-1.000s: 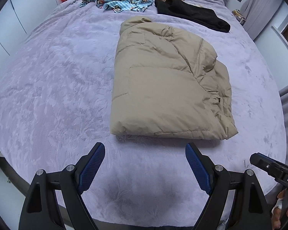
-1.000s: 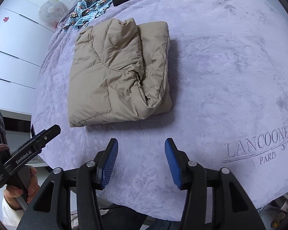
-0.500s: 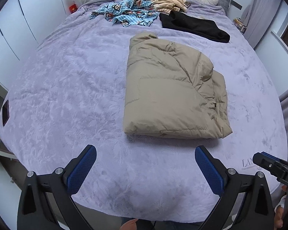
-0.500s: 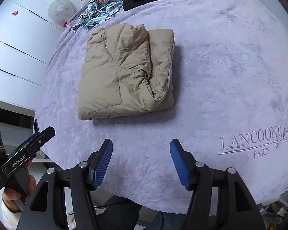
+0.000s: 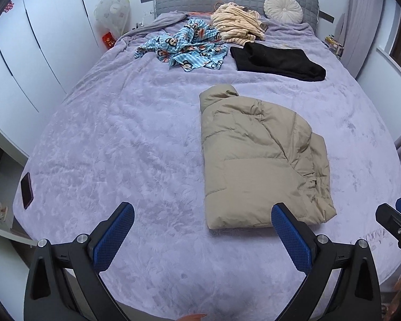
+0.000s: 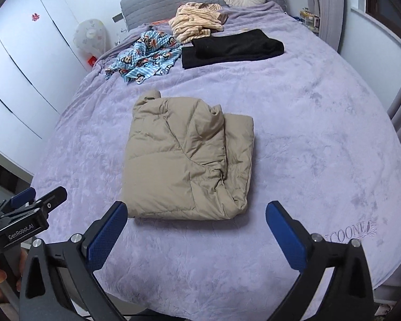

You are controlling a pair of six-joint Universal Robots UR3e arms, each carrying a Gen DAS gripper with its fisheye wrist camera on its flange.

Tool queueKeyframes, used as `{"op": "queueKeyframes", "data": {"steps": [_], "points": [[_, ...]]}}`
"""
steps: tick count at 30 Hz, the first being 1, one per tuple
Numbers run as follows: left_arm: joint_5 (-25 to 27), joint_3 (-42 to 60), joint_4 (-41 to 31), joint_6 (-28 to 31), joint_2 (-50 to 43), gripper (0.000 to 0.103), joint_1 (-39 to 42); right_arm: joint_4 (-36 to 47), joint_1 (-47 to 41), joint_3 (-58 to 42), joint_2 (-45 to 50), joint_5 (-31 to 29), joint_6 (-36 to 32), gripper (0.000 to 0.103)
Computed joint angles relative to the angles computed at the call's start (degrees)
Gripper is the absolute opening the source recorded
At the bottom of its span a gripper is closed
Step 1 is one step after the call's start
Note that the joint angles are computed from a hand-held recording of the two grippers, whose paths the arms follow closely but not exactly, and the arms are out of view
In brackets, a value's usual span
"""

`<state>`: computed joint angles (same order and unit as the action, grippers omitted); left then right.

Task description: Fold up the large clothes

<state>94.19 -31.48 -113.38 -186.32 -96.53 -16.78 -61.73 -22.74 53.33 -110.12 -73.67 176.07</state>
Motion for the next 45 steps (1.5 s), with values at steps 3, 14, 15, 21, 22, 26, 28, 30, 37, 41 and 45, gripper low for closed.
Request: {"op": "queueKeyframes", "data": {"steps": [3, 14, 15, 21, 22, 26, 28, 30, 37, 41, 45], "points": [[-0.6, 1.4, -0.8, -0.1, -0.1, 0.103, 0.4, -1.1, 4.3, -3.4, 3.2, -2.8, 4.4, 0.103], [-2.4, 5.8, -3.8, -0.7, -1.6, 0.103, 1.9, -0.7, 10.7, -11.6, 11.3, -9.3, 10.1, 0.103], [-2.5, 5.8, -3.8, -0.6, -1.6, 0.103, 2.0, -0.7, 11.0, -12.0, 11.7, -9.5, 10.2, 0.103], [-2.7, 5.0, -4.0, -0.7, -1.1, 0.103, 2.9, -0.6, 11.8, -12.6, 12.2, -9.9, 11.0, 0.103], [-2.8, 4.8, -4.0, -0.7, -1.0, 0.103, 3.0, -0.6, 11.9, -12.6, 12.2, -9.9, 11.1, 0.103], [-3.0, 4.8, -3.9, -0.4, -1.0, 0.103, 3.3, -0.1, 12.6, -14.5, 13.5, -10.2, 11.5, 0.103], [-2.9, 4.8, -4.0, -0.4, -1.0, 0.103, 3.3, -0.1, 12.9, -14.5, 13.6, -10.3, 11.8, 0.103], [-3.1, 5.3, -4.3, -0.3, -1.4, 0.103, 3.6, -0.1, 13.1, -14.7, 13.8, -10.4, 12.0, 0.103], [-2.6, 5.3, -4.2, -1.0, -1.6, 0.103, 3.2, 0.3, 13.1, -15.6, 14.4, -10.5, 11.9, 0.103], [-2.6, 5.1, -4.1, -0.9, -1.5, 0.103, 3.2, 0.5, 13.4, -16.1, 14.7, -10.6, 12.2, 0.103], [-2.4, 5.3, -4.2, -1.2, -1.6, 0.103, 3.1, 0.5, 13.6, -16.3, 14.9, -10.7, 12.5, 0.103]]}}
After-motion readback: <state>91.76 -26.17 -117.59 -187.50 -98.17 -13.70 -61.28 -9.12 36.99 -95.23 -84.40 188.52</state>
